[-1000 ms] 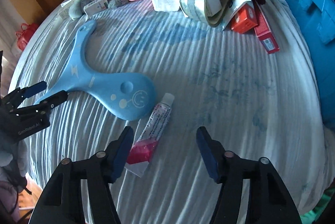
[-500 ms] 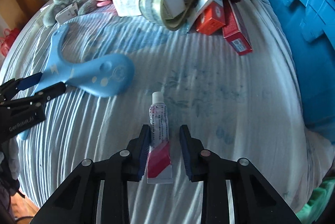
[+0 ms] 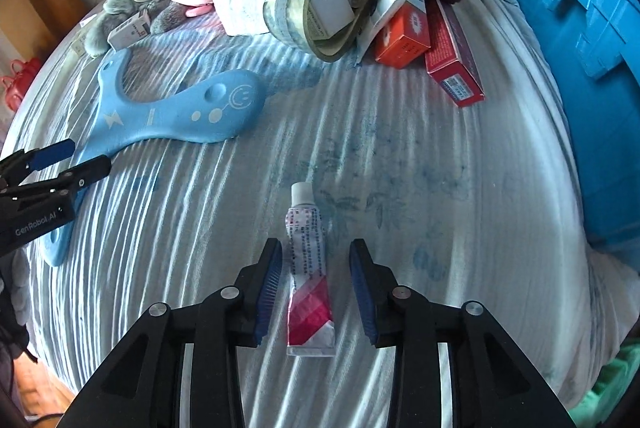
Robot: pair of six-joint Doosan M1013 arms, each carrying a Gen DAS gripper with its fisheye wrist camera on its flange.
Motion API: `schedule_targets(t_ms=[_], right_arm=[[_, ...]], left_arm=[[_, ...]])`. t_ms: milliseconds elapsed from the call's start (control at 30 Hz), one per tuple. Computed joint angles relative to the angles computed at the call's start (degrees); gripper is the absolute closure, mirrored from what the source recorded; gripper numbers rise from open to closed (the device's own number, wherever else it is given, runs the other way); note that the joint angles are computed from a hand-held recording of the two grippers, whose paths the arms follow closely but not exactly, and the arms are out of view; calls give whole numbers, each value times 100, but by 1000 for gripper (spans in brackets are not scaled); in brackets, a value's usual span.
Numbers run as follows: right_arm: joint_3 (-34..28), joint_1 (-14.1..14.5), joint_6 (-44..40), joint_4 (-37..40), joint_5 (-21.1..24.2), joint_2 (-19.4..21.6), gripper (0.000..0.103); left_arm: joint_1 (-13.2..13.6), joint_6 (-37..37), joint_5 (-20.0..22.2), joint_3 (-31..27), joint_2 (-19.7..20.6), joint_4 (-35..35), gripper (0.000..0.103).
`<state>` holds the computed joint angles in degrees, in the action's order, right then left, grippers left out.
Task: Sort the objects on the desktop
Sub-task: 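Grasp the blue boomerang with the left tool while the right tool grasps the toothpaste tube, then lift the boomerang and toothpaste tube and carry them over the crate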
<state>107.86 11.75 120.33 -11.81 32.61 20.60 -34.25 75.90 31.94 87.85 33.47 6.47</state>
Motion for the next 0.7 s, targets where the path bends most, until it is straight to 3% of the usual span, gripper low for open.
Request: schedule_targets(t_ms=[33, 100, 167, 233, 433, 700], right_arm=[[-21, 33, 48, -145, 37, 18, 68], [-41, 96, 130, -383, 67, 37, 70], [-69, 99, -91, -222, 19, 49, 85], [-119, 121, -102, -238, 99, 66, 85], [-13, 59, -433, 199, -185, -207, 85], [76, 114, -69, -267, -615, -617, 85]], left_arm=[[-13, 86, -18, -34, 38, -18, 33], [-40, 418, -130, 2, 3, -181, 62], [-122, 234, -97, 2, -7, 205, 64], [-104, 256, -151, 45, -50, 24, 64], [-135, -658, -672, 332, -439, 709, 66], [-193, -1400, -1075, 320, -709, 1331, 66]])
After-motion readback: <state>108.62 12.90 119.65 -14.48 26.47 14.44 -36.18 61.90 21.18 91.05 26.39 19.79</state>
